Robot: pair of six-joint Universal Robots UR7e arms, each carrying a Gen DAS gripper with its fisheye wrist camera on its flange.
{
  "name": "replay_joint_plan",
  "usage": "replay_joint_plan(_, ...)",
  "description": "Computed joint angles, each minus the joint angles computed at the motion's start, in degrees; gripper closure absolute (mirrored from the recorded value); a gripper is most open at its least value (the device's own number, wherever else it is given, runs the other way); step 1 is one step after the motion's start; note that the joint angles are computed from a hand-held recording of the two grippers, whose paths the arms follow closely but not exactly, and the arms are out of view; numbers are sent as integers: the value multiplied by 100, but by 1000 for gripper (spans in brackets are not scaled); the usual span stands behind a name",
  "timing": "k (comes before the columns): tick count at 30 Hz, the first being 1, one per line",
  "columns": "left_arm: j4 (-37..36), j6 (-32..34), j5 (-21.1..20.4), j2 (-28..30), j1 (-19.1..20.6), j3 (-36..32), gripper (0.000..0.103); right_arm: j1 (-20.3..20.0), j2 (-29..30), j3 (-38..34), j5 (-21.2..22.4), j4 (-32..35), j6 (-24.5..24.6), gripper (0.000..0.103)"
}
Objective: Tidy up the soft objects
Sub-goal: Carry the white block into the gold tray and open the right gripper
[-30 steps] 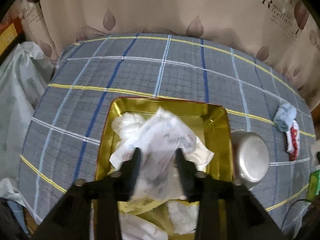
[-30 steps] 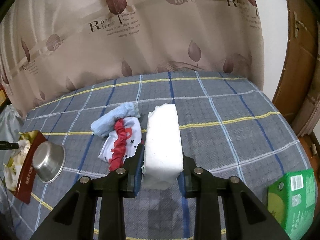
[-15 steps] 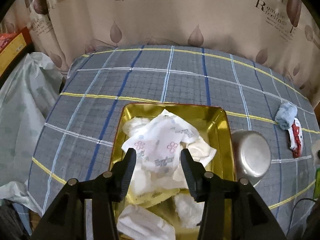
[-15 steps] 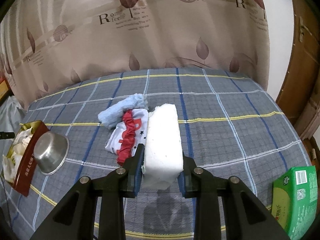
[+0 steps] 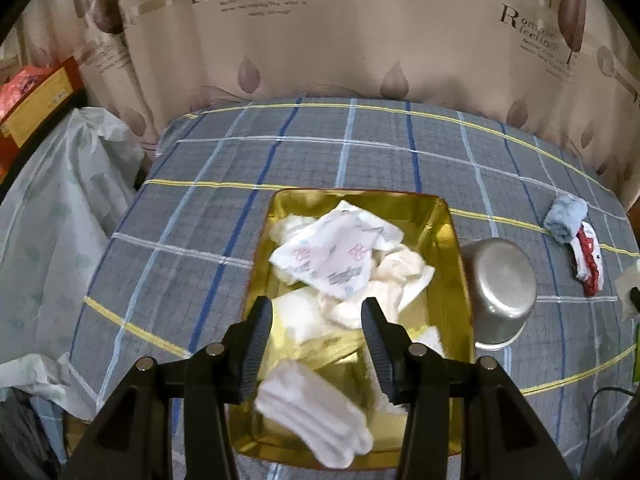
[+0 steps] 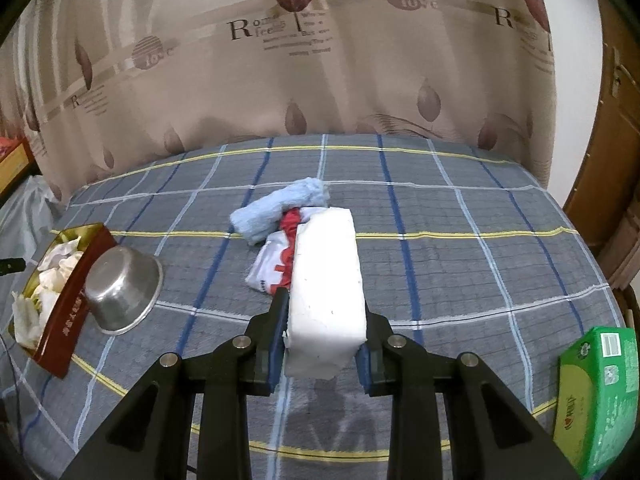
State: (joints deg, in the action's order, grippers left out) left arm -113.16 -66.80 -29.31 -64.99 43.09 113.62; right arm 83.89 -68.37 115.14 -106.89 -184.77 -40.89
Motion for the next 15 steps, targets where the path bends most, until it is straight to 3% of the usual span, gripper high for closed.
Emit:
replay_joint_plan(8, 557, -707, 97, -262, -162, 250, 56, 235, 48, 117, 46, 9, -7, 76)
replay_joint_plan(15, 509, -996, 23, -745, -297, 563, 56, 605, 189, 119, 170, 293, -53, 76)
